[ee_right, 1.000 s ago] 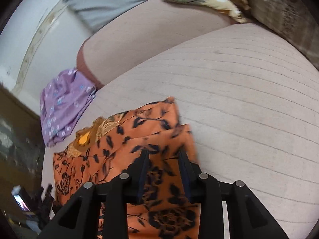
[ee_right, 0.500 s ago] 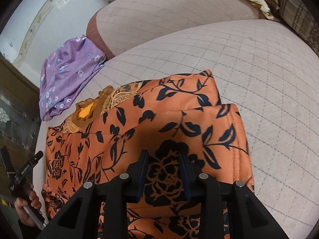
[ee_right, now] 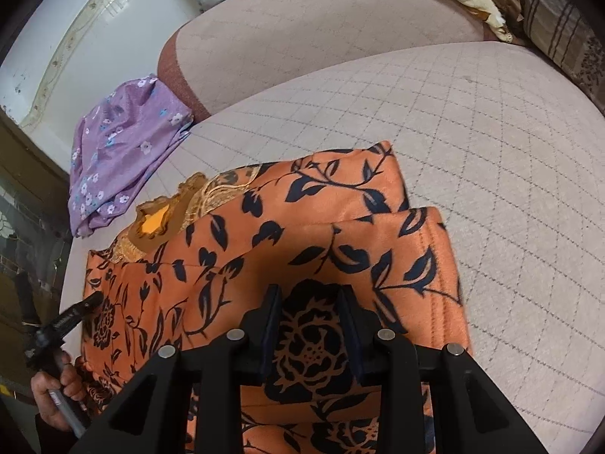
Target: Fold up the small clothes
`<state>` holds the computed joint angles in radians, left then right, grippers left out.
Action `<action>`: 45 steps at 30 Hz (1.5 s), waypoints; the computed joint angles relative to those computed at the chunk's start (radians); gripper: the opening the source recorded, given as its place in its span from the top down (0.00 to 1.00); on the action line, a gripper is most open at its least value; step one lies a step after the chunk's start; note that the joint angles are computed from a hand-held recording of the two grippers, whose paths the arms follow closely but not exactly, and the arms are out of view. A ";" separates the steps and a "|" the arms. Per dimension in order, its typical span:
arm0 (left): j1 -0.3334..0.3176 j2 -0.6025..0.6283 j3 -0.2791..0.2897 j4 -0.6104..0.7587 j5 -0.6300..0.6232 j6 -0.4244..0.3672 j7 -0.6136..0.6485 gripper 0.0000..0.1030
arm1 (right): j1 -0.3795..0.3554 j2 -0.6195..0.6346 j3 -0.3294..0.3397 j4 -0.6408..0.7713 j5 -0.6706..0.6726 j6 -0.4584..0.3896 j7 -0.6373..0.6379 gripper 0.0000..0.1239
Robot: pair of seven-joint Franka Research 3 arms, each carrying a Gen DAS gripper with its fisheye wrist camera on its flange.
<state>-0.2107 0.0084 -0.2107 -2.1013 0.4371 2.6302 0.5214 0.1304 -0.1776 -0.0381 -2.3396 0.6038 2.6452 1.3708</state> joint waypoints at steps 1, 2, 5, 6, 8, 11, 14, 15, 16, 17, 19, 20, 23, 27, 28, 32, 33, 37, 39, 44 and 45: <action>-0.001 -0.002 0.000 -0.002 0.013 -0.001 -0.018 0.86 | -0.003 0.000 0.000 -0.001 -0.004 0.006 0.007 0.73; 0.000 -0.007 0.000 -0.008 0.019 0.003 -0.045 0.87 | -0.006 0.001 0.000 -0.003 -0.008 0.012 0.015 0.73; 0.007 -0.037 0.004 -0.042 0.004 0.045 -0.080 0.87 | -0.011 0.002 -0.003 -0.004 -0.011 0.026 0.023 0.73; 0.010 -0.050 0.006 -0.055 -0.012 0.059 -0.082 0.87 | -0.011 0.001 -0.005 -0.005 -0.005 0.031 0.023 0.73; 0.017 -0.075 0.009 -0.085 -0.053 0.084 -0.079 0.88 | -0.008 0.000 -0.010 -0.009 0.017 0.046 0.009 0.73; 0.037 -0.110 -0.001 -0.112 0.000 0.049 -0.145 0.91 | 0.013 -0.005 -0.024 -0.011 0.100 0.071 -0.070 0.73; 0.065 -0.132 -0.032 -0.099 0.136 -0.106 -0.286 1.00 | 0.043 -0.005 -0.045 -0.002 0.244 0.082 -0.195 0.73; 0.071 -0.137 -0.042 -0.092 0.201 -0.174 -0.337 1.00 | 0.048 -0.003 -0.047 0.001 0.283 0.083 -0.227 0.73; 0.073 -0.146 -0.033 -0.102 0.207 -0.194 -0.338 1.00 | 0.049 0.000 -0.046 0.003 0.311 0.083 -0.250 0.73; 0.074 -0.163 -0.011 -0.130 0.164 -0.162 -0.331 1.00 | 0.050 0.008 -0.046 0.009 0.335 0.076 -0.271 0.73; 0.083 -0.191 0.001 -0.170 0.153 -0.087 -0.352 1.00 | 0.042 0.036 -0.038 0.031 0.333 0.037 -0.275 0.73; 0.088 -0.196 -0.004 -0.174 0.176 -0.057 -0.356 1.00 | 0.030 0.062 -0.028 0.050 0.278 0.004 -0.234 0.73; 0.081 -0.169 -0.034 -0.126 0.258 -0.018 -0.316 1.00 | 0.013 0.105 0.006 0.060 0.172 0.030 -0.155 0.73; 0.030 -0.081 -0.065 -0.025 0.330 0.017 -0.195 0.88 | 0.042 0.063 0.012 0.035 0.259 0.104 -0.247 0.73; 0.013 -0.061 -0.067 -0.006 0.325 0.015 -0.163 0.71 | 0.057 0.051 0.007 0.031 0.327 0.117 -0.314 0.73; -0.049 0.050 -0.065 0.094 0.274 -0.075 -0.062 0.36 | 0.074 0.057 0.028 0.034 0.293 0.106 -0.340 0.73; -0.064 0.085 -0.062 0.129 0.242 -0.134 -0.020 0.36 | 0.064 0.075 0.039 0.039 0.205 0.085 -0.272 0.72; -0.096 0.109 -0.030 0.153 0.235 -0.190 0.001 0.34 | 0.066 0.078 0.051 0.020 0.099 0.119 -0.215 0.73; -0.097 0.084 -0.020 0.132 0.235 -0.161 -0.028 0.34 | 0.083 0.050 0.031 0.016 0.200 0.099 -0.282 0.73; -0.090 0.070 -0.019 0.110 0.231 -0.102 -0.033 0.34 | 0.124 0.017 0.029 0.004 0.313 0.087 -0.432 0.73; -0.097 0.089 -0.023 0.133 0.236 -0.136 -0.028 0.34 | 0.121 0.025 0.035 0.005 0.277 0.063 -0.412 0.73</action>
<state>-0.3082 0.0977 -0.2334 -1.9679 0.6736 2.4938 0.4932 0.2513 -0.1530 -0.0031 -2.3347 0.8811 2.7085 0.9585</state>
